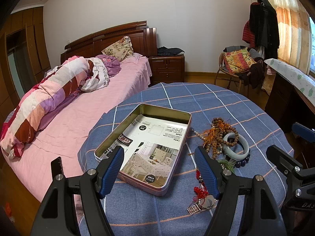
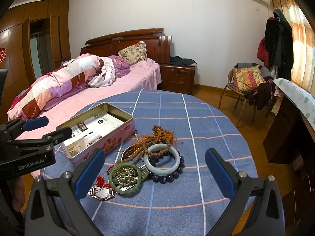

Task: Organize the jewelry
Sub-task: 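Grasp the green jade bangle with the left tool while right tool approaches the wooden beads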

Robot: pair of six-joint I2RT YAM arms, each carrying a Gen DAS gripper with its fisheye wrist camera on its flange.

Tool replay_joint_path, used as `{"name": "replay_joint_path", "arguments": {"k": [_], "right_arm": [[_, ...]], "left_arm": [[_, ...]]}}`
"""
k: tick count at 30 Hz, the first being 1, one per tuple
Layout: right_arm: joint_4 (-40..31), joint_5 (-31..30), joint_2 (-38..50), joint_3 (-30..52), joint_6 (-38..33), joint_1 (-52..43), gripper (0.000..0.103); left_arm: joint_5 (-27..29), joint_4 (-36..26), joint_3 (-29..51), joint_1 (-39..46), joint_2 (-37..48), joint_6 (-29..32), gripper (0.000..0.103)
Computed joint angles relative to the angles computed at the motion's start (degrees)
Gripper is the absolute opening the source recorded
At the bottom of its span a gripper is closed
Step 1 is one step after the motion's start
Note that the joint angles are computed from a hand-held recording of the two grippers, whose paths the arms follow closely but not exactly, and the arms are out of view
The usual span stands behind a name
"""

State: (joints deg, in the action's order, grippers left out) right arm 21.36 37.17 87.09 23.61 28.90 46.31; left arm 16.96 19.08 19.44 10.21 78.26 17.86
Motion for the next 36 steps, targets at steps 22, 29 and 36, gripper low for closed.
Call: {"name": "replay_joint_path", "arguments": {"k": [22, 29, 36], "right_arm": [[2.9, -4.2, 4.8, -2.6, 0.0, -7.8, 0.095], [8.1, -9.7, 8.4, -5.4, -0.5, -13.7, 0.092], [12.9, -13.0, 10.4, -6.7, -1.9, -15.0, 0.092]], "left_arm": [[-0.3, 3.6, -0.1, -2.9, 7.6, 0.9, 0.074], [-3.0, 5.5, 0.7, -11.5, 15.7, 1.2, 0.047], [-5.1, 6.0, 4.9, -16.5, 24.5, 0.3, 0.014]]}}
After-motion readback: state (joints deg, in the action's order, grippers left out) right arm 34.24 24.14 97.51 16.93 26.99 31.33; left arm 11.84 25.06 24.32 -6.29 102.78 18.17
